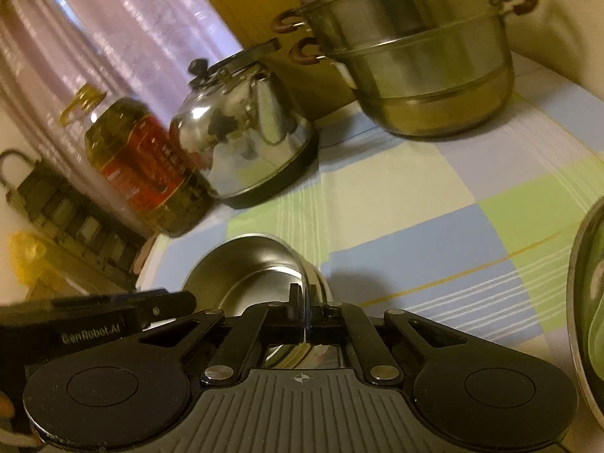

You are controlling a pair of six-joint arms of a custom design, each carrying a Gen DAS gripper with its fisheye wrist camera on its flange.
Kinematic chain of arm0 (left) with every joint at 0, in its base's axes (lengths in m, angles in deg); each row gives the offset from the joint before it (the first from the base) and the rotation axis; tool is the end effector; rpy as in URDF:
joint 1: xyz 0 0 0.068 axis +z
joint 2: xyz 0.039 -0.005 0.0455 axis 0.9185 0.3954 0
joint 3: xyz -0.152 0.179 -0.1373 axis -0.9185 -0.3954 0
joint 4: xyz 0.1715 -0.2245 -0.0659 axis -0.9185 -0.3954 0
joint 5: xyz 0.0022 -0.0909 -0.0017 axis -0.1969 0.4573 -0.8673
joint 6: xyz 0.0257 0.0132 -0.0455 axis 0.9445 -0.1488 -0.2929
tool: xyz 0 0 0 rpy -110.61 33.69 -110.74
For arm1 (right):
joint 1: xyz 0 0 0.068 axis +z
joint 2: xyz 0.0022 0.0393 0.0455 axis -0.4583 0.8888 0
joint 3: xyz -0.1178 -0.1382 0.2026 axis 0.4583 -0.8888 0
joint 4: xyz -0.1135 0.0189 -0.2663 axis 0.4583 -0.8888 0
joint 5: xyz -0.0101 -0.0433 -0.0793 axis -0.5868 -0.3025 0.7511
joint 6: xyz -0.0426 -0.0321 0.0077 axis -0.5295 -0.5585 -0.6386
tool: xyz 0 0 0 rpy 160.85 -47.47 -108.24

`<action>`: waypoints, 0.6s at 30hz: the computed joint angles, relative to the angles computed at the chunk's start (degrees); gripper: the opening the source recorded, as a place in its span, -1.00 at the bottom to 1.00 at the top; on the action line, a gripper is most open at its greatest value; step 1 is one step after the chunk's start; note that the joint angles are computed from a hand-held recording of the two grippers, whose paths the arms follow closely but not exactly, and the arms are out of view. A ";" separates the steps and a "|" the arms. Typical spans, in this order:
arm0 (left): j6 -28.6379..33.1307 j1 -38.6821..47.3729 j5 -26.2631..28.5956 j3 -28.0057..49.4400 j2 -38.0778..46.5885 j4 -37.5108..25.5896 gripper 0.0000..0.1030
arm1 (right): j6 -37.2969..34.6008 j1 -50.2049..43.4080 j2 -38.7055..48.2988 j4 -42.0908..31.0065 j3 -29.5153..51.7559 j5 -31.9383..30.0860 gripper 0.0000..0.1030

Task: Organize plates and bowls
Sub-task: 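Close the left gripper on the rim of the nested bowls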

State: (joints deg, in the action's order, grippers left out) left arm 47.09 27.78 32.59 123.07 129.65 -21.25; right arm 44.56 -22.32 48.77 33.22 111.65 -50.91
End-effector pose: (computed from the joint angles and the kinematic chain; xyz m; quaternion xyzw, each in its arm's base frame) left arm 0.3034 -0.2285 0.1866 0.0026 0.9453 -0.0146 0.3260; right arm 0.3291 0.0497 0.1005 -0.0465 0.8780 0.3471 0.3263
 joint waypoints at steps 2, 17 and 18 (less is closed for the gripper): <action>-0.06 0.17 0.22 0.17 0.31 -0.03 -0.47 | 1.29 -0.26 0.40 0.52 0.25 0.51 -0.89; -1.28 3.21 4.13 -0.11 1.50 1.35 -0.86 | 3.34 1.67 5.44 -1.37 4.93 0.59 -0.73; -1.53 3.61 4.78 -0.20 1.47 1.49 -0.87 | 3.16 1.83 5.16 -2.73 5.46 0.89 -0.73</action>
State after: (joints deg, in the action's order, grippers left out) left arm 45.56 31.39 37.37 122.88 131.12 -19.76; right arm 47.72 -20.49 53.93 30.50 117.12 -50.02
